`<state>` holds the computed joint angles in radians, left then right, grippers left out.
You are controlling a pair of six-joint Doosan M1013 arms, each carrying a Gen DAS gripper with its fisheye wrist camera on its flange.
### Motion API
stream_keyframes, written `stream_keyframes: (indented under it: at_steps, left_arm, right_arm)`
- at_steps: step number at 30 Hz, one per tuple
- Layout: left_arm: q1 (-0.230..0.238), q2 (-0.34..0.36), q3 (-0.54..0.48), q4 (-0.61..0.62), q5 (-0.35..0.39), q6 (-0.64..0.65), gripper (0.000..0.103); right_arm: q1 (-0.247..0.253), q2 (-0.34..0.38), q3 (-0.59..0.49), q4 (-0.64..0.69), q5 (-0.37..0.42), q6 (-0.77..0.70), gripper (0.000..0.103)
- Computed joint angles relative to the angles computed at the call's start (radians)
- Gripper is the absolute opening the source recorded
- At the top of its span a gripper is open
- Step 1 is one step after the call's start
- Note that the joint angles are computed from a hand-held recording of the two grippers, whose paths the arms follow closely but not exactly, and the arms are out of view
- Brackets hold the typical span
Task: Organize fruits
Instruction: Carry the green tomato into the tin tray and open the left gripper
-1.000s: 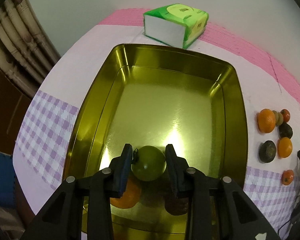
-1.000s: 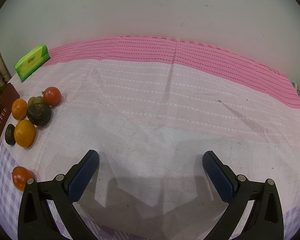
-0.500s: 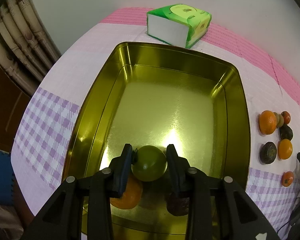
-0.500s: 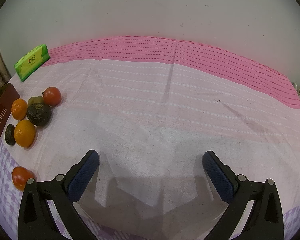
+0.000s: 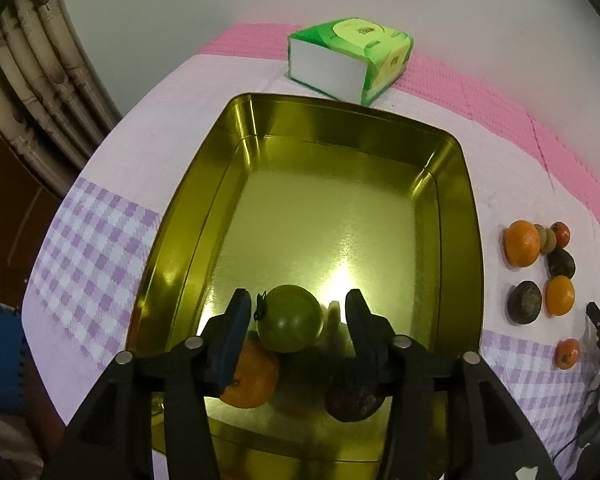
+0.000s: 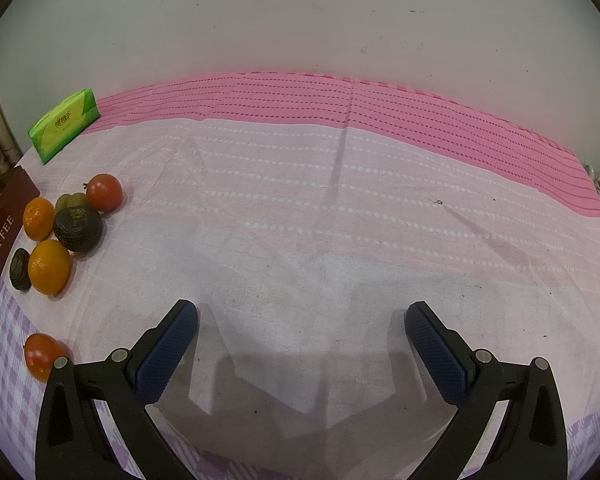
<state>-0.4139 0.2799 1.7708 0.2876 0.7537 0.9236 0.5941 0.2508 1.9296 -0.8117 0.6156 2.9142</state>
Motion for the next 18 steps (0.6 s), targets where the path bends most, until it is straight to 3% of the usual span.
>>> stream_keyframes:
  at_steps: [7,18]
  left_arm:
    - [-0.015,-0.015,0.008,0.038,0.004,-0.034,0.061]
    - [-0.041,-0.043,0.032,0.101,0.011,-0.083,0.067]
  right_arm:
    - [-0.001,0.0,0.0,0.001,0.0,-0.001,0.103]
    - [-0.005,0.0,0.0,0.018,-0.001,-0.019,0.103]
